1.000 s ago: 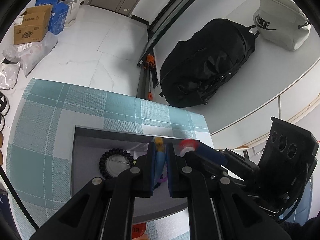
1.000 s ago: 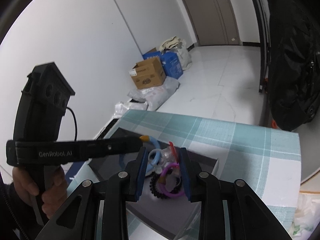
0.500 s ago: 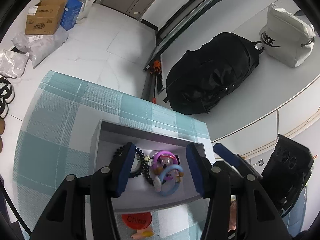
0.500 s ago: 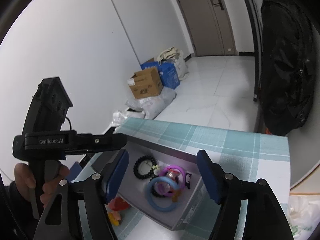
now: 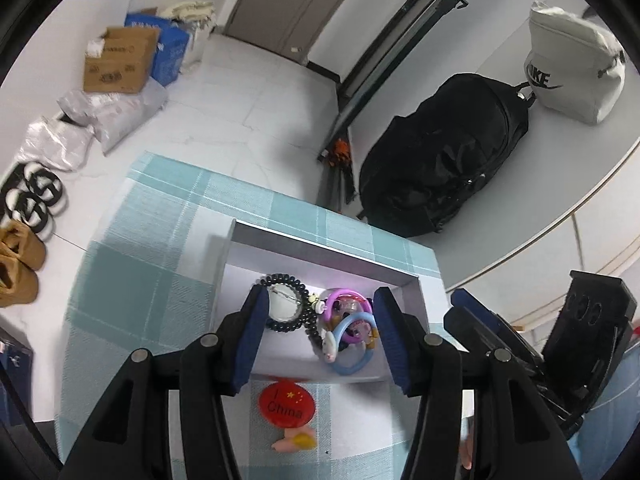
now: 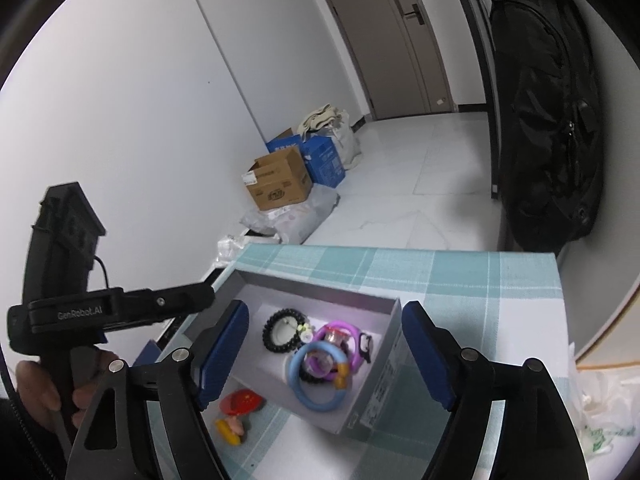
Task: Organize jewelry
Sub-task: 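Withdraw both open tools from the box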
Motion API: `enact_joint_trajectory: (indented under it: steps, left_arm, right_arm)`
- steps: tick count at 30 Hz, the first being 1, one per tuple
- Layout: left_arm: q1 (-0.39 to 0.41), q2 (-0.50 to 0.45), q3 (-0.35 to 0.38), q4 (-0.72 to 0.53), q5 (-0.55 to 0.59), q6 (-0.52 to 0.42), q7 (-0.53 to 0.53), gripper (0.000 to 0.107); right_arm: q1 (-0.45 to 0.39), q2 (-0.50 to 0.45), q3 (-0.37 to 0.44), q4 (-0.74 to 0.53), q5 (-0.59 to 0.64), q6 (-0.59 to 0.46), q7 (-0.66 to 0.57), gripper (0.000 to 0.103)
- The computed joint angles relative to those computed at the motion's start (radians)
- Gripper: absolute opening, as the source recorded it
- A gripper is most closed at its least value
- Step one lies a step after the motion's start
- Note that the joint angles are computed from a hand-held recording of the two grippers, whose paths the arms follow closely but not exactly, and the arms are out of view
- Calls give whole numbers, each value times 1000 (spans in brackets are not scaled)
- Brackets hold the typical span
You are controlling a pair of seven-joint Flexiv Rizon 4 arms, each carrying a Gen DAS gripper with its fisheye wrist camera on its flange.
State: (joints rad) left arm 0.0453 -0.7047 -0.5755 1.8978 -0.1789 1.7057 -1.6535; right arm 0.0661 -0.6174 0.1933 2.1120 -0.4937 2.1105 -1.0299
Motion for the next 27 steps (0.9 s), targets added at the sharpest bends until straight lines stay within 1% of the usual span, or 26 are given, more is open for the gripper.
enact_joint_trajectory:
  steps: [2,3,5,6,8,10,13,19,20,22,23,25,27]
  left_arm:
    - [-93,37,110,2,1,13,-9,49]
    - [-127,47,151,2,2,15,-9,49]
    - [-220,71,258,2,0,8,-10,49]
    - [-242,78,285,9,-1,11,-11,50]
    - [-255,89,297,31,-5,9,-15,51]
    - [-256,94,294,50,-13,6,-24,59]
    - [-290,107,332,73,-21,-8,-38,62]
    - [-314,118,350,101,-33,-49,-48,67]
    - [-310,117,343,106,-36,-53,-50,68]
    - [-256,110,280,122,-43,-55,-40,69]
    - [-243,108,264,126,-46,-55,-40,70]
    - [-242,103,262,123,-53,-82,-39,70]
    - [-252,101,270,120,-55,-90,-37,70]
  right_arm:
    - [12,11,-7,15,12,0,-9,80]
    - [23,19,-14,25,26,1,-17,82]
    - [43,36,-25,48,55,9,-34,85]
    - [54,42,-30,57,70,12,-42,85]
    - [73,58,-38,77,96,14,-60,86]
    - [107,71,-57,96,137,16,-90,89]
    - [145,81,-74,113,195,17,-124,93]
    - [180,101,-77,146,257,3,-171,93]
    - [184,104,-76,151,266,1,-173,94]
    - [161,109,-52,164,253,-8,-162,95]
    - [159,110,-48,169,253,-7,-162,96]
    - [181,119,-62,180,281,-15,-165,97]
    - [175,123,-55,188,285,-22,-157,97]
